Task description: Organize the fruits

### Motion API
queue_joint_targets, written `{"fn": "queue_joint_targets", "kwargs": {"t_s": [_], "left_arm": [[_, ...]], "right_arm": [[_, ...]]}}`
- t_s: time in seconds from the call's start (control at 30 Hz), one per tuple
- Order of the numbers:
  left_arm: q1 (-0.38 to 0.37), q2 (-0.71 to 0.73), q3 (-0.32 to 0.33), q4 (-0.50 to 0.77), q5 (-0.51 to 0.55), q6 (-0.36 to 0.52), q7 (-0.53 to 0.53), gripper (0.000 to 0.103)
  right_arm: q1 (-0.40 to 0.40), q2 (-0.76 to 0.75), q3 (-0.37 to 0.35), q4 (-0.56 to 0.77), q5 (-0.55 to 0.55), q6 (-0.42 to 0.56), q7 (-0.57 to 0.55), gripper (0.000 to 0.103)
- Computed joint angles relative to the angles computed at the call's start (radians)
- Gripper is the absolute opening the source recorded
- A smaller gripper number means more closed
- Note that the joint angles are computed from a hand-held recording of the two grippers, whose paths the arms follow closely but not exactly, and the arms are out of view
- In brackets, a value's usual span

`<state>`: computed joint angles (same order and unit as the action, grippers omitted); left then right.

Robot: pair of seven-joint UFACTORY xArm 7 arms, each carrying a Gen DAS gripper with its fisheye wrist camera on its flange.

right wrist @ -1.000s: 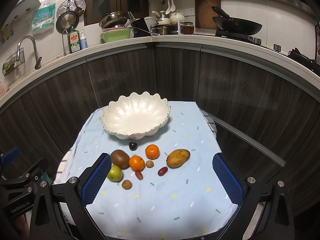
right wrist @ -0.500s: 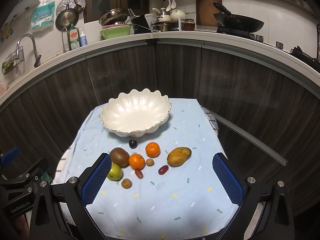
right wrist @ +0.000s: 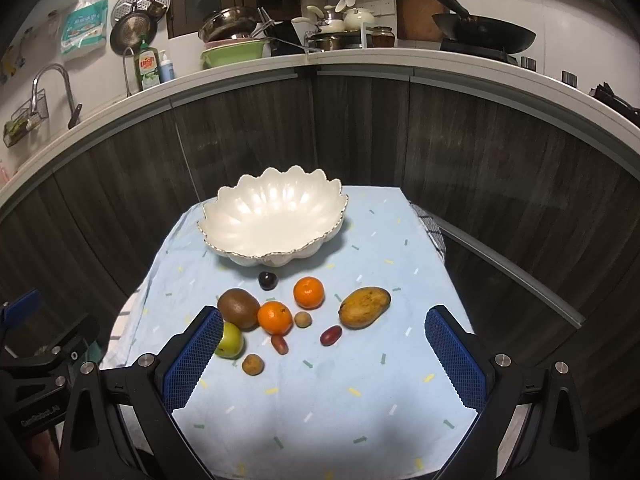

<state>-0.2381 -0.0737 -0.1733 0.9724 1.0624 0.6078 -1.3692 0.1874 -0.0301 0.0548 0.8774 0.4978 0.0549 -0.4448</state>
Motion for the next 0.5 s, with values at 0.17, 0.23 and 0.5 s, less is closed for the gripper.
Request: {"fn": "queue_joint_targets", "kwargs": {"t_s": [0.17,0.23,0.5], "left_arm": [[-0.003,0.033,0.009,0.023,-0.004,-0.016,0.025,0.102],[-0.006,0.045,0.016,0.029,-0.01,-0.027,0.036,0.102],[-0.02,0.099,0.043,0.06,-0.029,-0.053,0.066,0.102]], "right_arm": [[-0.012,0.018,0.005,0.007,-0.036,-0.002,0.032,0.102],[-0.017,0.026,0.009,0.009,-0.034,-0.006,0.029,0.102],[-0.049,0.072,0.029,0.04,-0.076,0.006,0.057,0.102]]}}
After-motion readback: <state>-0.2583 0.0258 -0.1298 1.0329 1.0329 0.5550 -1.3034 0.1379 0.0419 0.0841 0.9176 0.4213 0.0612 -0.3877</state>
